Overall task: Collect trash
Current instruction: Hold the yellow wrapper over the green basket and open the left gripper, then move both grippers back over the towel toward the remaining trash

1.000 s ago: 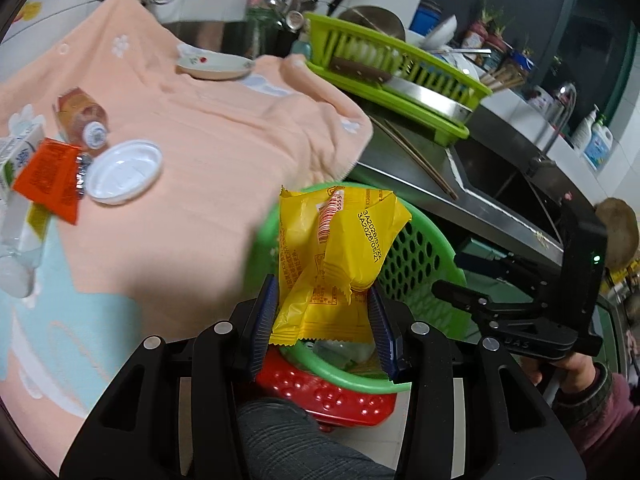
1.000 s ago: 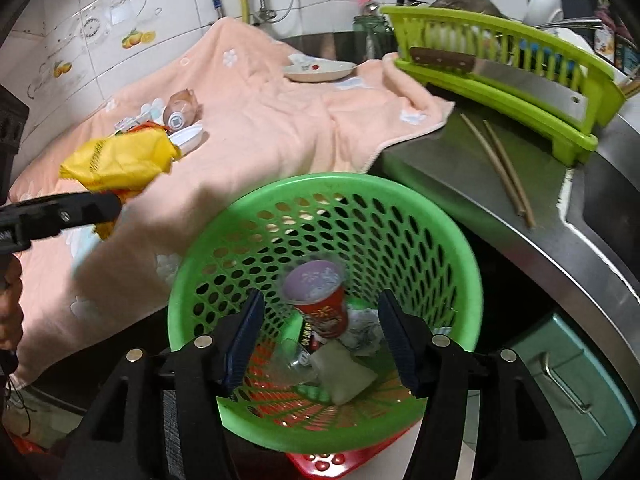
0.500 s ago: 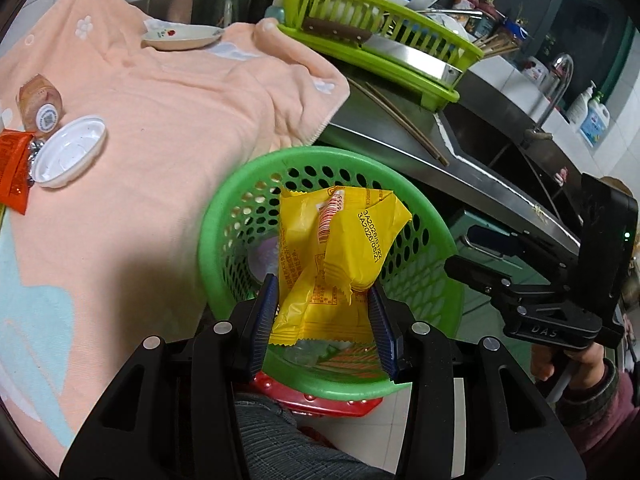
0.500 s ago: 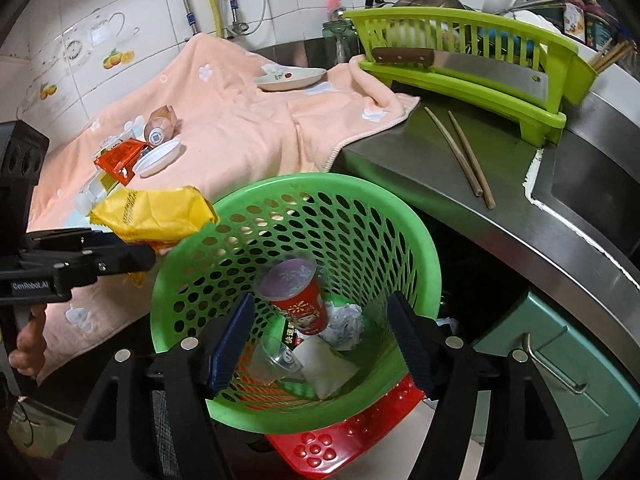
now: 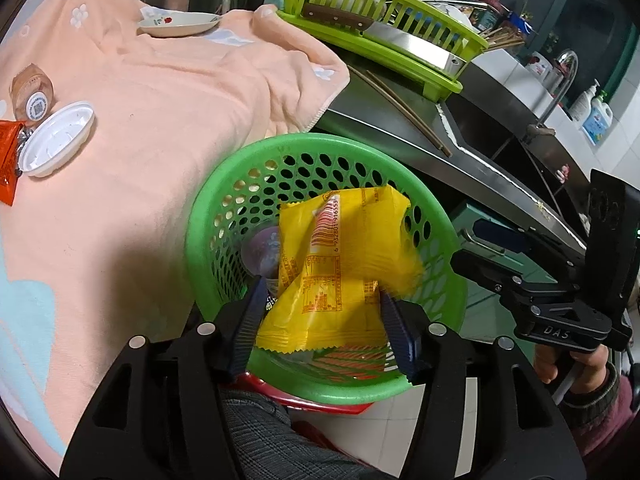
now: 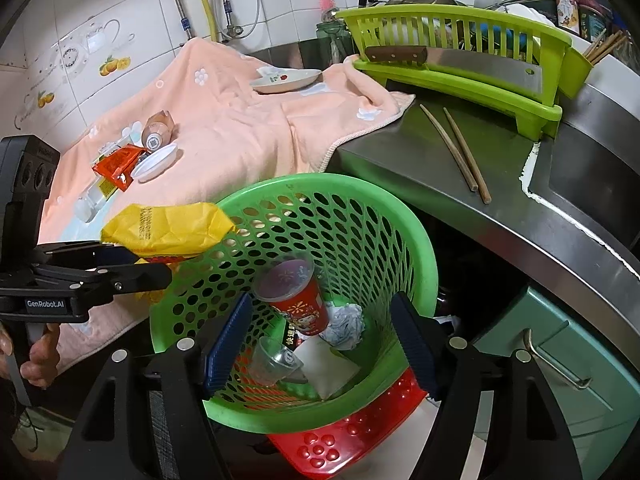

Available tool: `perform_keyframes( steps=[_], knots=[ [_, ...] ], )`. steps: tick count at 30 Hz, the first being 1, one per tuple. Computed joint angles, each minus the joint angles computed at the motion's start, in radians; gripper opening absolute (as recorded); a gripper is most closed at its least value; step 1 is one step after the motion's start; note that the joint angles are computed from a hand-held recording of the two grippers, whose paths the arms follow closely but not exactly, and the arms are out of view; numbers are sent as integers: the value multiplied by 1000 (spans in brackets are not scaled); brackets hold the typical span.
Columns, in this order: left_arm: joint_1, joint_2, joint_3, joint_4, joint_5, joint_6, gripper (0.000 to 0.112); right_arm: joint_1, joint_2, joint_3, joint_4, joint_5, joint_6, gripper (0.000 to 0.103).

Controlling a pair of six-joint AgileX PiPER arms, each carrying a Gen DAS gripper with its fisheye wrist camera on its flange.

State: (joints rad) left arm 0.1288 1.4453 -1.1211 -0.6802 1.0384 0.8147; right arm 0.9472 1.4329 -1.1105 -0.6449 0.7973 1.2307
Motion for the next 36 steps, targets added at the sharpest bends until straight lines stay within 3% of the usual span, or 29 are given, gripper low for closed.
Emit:
perform_keyframes(
  steps=[5,8,20,30,36],
  knots=[
    [12,0,2,0,6,7,60,4,13,-17,2,3,-10,69],
    [22,-2,-1,0,13,8,71,5,21,-33,1,7,-18,69],
    [79,-31,5,-15,19,49,71,8,39,-72,6,15,-44,70],
    [270,-70,-36,-29,10,101,71,8,142,-207,65,-13,-161,74],
    [421,-15,-141,-34,5,102,71,20,246,-356,115,-9,-256,76]
  ],
)
